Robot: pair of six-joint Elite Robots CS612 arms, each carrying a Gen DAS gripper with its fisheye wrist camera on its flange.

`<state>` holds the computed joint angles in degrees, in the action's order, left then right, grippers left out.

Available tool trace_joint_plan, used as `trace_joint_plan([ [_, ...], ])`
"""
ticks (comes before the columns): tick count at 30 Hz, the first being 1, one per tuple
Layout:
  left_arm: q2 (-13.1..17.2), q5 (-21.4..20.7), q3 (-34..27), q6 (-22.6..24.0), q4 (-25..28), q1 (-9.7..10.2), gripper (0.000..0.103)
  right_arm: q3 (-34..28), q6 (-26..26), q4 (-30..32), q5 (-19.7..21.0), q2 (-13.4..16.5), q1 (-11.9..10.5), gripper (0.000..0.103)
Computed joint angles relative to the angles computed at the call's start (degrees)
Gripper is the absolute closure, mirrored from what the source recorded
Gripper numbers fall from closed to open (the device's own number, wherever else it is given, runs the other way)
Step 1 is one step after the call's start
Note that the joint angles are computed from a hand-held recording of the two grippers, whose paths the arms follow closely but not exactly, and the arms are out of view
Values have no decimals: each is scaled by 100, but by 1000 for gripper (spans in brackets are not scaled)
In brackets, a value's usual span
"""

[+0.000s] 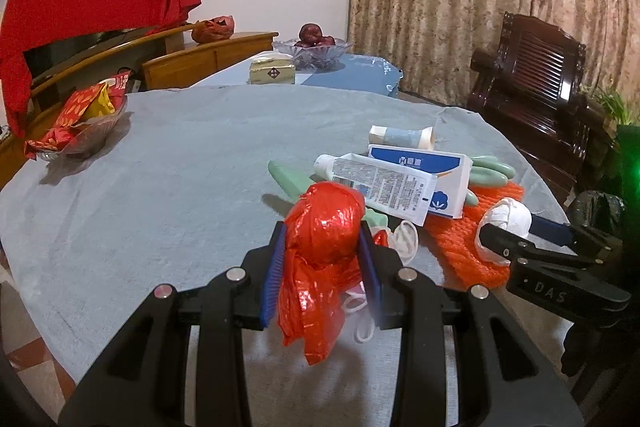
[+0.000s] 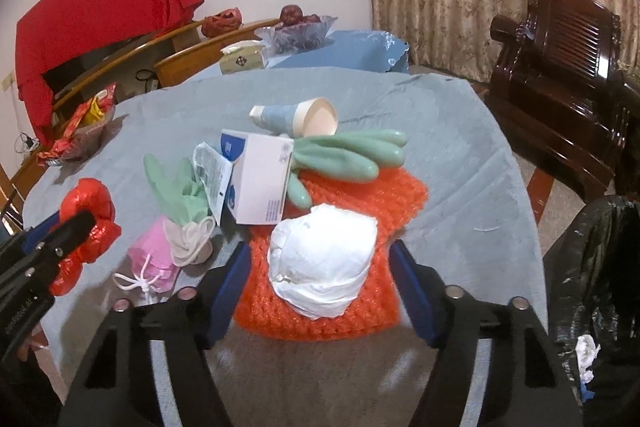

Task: Collect trash
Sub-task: 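Grasp the white tissue ball with the right tool while the left tool holds the red bag, then carry both items over the bin and open both tools to drop them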

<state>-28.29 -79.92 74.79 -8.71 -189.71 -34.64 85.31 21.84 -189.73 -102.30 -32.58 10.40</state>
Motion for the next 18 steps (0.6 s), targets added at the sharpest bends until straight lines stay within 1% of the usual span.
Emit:
trace_joint_plan([
  [2,6,-2,-9,0,4,3,69,-6,-20,65,38,-1,-7,48],
  [3,6,-2,-9,0,4,3,69,1,-32,75,87,-4,-16,55],
  [4,8,-7,-16,-6,20,7,69,14,-51,85,157,-10,-26,56],
  [11,17,-5,-13,26,-31,4,69,172,-100,-82,220,-99,-53,57],
  [18,-28,-60,47,100,-149,-47,69,484,-59,-429,205,-310,-86,57],
])
